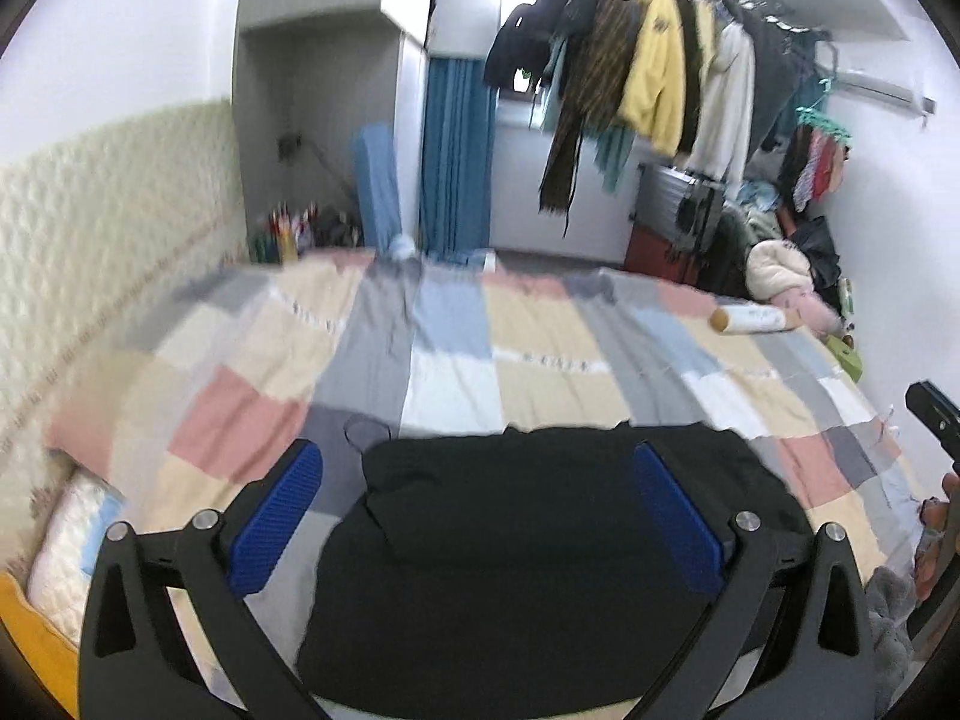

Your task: Fold large clothes

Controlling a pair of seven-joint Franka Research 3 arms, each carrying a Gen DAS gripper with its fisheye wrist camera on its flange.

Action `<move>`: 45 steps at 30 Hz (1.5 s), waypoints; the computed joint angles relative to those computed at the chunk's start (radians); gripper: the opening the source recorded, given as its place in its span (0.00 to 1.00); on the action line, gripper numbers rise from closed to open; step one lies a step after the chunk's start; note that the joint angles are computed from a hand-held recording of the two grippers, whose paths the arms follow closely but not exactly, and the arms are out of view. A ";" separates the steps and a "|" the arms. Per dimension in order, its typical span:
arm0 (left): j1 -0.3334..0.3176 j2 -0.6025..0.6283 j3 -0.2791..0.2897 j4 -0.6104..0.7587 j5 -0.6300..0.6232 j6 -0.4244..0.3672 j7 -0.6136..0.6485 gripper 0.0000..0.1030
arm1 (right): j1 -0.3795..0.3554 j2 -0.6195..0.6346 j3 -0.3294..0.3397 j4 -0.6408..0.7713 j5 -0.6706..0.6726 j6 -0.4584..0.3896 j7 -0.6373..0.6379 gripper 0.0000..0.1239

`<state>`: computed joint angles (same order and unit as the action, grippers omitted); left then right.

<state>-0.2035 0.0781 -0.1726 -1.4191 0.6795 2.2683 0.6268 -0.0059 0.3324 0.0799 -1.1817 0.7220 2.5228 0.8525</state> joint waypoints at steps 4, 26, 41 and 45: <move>-0.030 -0.055 -0.028 0.016 0.055 -0.038 0.003 1.00 | -0.025 -0.126 0.009 -0.103 0.126 0.044 -0.086 0.83; 0.016 -0.374 -0.160 -0.373 0.095 0.056 -0.221 1.00 | 0.152 -0.610 -0.205 -0.678 0.510 0.051 -0.442 0.83; 0.027 -0.461 -0.224 -0.525 0.101 0.014 -0.348 1.00 | 0.216 -0.718 -0.210 -0.915 0.367 0.125 -0.402 0.83; 0.016 -0.459 -0.219 -0.550 0.087 0.013 -0.350 1.00 | 0.227 -0.736 -0.211 -0.958 0.340 0.157 -0.380 0.83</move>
<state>-0.1877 -0.3804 -0.3920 -1.9689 0.7666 2.2810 0.2769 0.2212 -0.4038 -0.1315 -2.1394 1.0618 2.6796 0.4726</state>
